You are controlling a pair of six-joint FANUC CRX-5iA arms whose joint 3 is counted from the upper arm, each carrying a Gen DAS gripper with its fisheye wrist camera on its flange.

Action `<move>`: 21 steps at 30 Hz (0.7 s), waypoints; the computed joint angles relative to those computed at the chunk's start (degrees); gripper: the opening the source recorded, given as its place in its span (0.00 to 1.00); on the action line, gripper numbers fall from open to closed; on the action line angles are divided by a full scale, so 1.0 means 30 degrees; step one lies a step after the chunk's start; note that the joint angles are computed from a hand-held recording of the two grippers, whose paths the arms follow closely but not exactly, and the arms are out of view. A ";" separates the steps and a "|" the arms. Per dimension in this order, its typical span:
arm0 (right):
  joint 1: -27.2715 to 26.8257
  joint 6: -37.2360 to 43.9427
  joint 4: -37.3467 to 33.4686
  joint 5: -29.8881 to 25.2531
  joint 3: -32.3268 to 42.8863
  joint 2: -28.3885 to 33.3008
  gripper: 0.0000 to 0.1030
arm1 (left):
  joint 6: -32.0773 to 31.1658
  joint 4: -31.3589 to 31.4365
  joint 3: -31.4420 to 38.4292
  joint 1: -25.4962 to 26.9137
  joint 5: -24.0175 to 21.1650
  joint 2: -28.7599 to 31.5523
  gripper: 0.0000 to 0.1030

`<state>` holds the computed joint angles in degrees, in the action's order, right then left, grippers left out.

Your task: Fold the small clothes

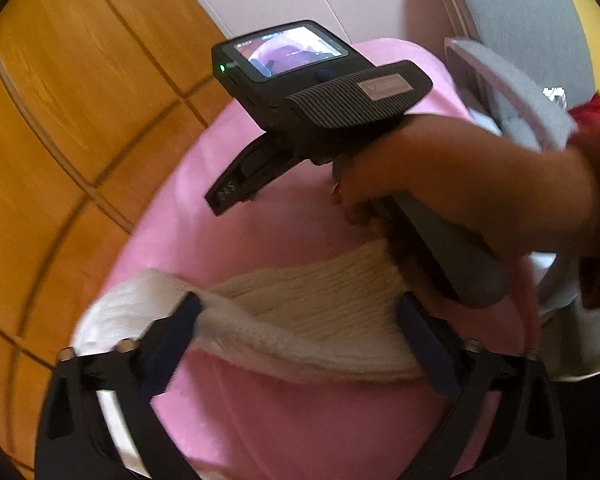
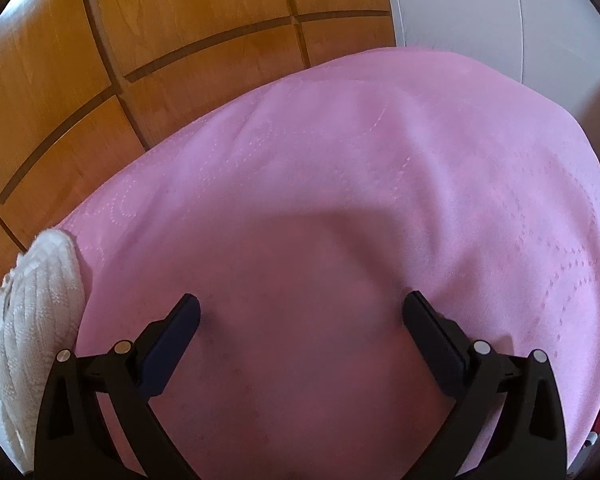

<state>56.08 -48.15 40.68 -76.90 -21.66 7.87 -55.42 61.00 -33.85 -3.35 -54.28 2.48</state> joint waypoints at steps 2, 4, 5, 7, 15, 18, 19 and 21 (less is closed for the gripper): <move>-0.0006 0.0262 -0.0190 -0.0199 0.0308 0.0221 0.98 | 0.1175 -0.1347 0.0868 0.0299 -0.0664 0.0412 0.37; -0.0212 0.0457 -0.0165 -0.0115 0.0431 0.0328 0.98 | 0.0676 -0.0398 0.0319 0.0017 0.0003 -0.0096 0.11; -0.0172 0.0362 -0.0116 -0.0098 0.0356 0.0269 0.98 | 0.1653 -0.0987 0.0826 0.0168 -0.0654 0.0073 0.05; -0.0274 0.0282 0.0046 0.0054 0.0287 0.0247 0.98 | 0.4695 -0.1951 0.2268 0.0557 -0.2472 0.0592 0.04; -0.0366 0.0307 0.0110 0.0125 0.0347 0.0307 0.98 | 1.5373 0.1257 0.8449 0.1520 -0.4246 0.4128 0.05; -0.0372 0.0328 0.0100 0.0115 0.0374 0.0324 0.98 | 1.9955 0.2113 1.0926 0.2092 -0.2781 0.5867 0.04; -0.0431 0.0386 0.0103 0.0138 0.0418 0.0363 0.98 | 2.1746 0.2194 1.1821 0.2397 -0.2272 0.6536 0.03; -0.0431 0.0386 0.0103 0.0138 0.0418 0.0363 0.98 | 2.4663 0.2192 1.2961 0.2948 -0.0920 0.7409 0.00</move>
<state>54.78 -46.99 40.99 -76.49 -20.41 8.96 18.57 67.58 5.03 5.49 -57.04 24.71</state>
